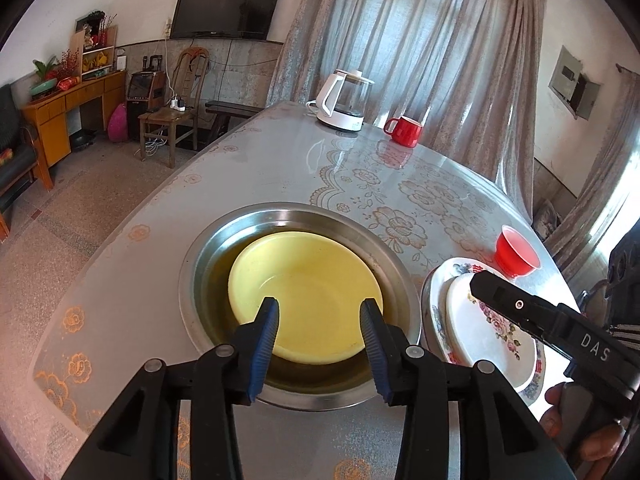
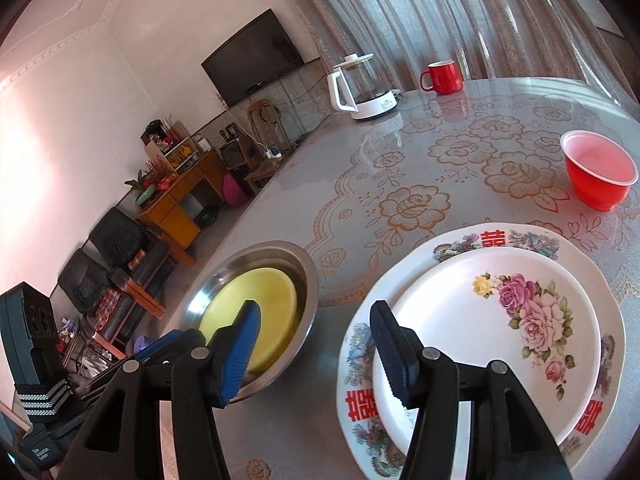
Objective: Organize plates and bowls
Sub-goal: 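Withdraw the left gripper and move it toward the red bowl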
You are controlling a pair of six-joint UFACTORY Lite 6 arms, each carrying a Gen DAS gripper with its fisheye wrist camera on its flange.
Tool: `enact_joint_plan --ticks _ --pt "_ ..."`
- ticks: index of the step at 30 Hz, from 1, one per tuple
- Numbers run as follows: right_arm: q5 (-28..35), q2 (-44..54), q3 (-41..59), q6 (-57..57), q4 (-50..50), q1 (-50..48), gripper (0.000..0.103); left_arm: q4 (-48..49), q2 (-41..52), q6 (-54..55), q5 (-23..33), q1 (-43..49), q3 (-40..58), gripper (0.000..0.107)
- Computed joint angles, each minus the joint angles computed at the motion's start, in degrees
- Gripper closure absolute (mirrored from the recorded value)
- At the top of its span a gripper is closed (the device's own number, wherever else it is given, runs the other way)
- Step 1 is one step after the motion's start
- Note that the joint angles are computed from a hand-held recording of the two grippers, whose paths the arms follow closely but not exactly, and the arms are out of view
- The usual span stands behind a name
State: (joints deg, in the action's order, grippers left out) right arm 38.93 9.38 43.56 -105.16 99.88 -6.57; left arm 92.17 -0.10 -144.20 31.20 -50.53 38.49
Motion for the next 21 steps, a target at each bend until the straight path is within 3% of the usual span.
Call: enact_joint_plan --ticks 9,21 --pt "4.0 2.2 1.9 2.6 -4.8 -13.3 0.045 -2.6 6.2 6.2 -1.3 -2.2 7.7 0.064" --pt "7.5 12.9 11.3 7.4 -9.3 -29.1 0.045 -9.7 18.4 19.4 -6.7 -2.2 24.1 0.065"
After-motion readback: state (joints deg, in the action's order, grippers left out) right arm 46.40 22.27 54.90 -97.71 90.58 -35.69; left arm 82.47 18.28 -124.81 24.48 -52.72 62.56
